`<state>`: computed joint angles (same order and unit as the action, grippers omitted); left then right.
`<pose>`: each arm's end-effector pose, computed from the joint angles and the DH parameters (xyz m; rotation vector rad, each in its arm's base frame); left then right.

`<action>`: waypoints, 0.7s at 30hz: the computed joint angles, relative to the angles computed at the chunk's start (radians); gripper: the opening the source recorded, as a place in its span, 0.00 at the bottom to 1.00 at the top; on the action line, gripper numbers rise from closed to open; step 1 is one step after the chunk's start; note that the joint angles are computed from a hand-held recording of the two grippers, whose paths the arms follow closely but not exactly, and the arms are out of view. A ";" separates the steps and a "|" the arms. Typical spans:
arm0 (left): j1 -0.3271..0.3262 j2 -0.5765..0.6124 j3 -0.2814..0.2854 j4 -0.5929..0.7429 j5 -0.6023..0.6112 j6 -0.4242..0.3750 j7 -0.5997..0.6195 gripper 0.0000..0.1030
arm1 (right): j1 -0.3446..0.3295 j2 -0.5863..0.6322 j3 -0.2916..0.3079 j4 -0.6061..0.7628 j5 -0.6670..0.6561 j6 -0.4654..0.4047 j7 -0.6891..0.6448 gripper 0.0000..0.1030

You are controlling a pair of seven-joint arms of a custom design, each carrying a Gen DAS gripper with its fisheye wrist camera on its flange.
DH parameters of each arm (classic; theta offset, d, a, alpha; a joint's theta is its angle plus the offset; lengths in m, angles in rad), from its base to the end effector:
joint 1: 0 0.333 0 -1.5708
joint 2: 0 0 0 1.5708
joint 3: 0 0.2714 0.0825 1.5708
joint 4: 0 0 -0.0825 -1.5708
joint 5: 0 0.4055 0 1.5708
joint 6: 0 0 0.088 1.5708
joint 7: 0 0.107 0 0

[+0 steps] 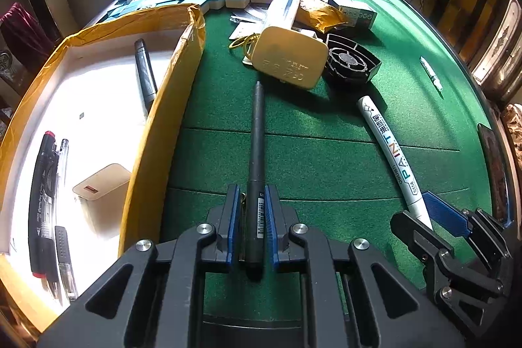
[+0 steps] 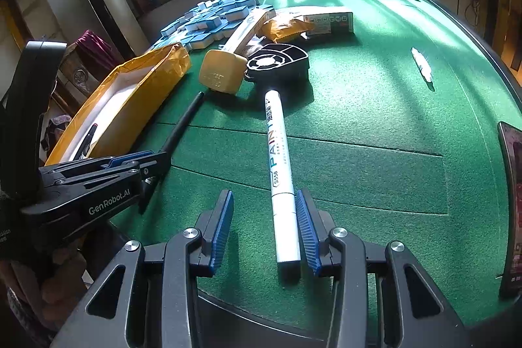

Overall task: Organize objects
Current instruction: 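Lift black pen with left tool while right tool carries PAINT marker toward tray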

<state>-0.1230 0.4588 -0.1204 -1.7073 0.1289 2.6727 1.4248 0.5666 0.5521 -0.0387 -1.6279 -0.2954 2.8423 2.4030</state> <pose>0.6853 -0.1653 0.3319 -1.7843 2.1188 -0.5711 0.6176 0.3824 0.3242 -1.7265 1.7946 -0.3397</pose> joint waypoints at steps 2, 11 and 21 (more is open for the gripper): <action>0.003 0.001 -0.003 0.006 -0.009 -0.011 0.002 0.12 | 0.001 0.001 -0.001 0.001 0.000 -0.001 0.000 0.35; 0.013 0.018 -0.013 0.034 -0.039 -0.034 0.025 0.12 | -0.020 0.021 0.021 0.042 0.036 -0.039 -0.028 0.32; 0.051 0.021 -0.042 0.053 -0.124 -0.058 0.043 0.12 | 0.002 0.039 0.004 0.098 -0.064 -0.142 0.046 0.12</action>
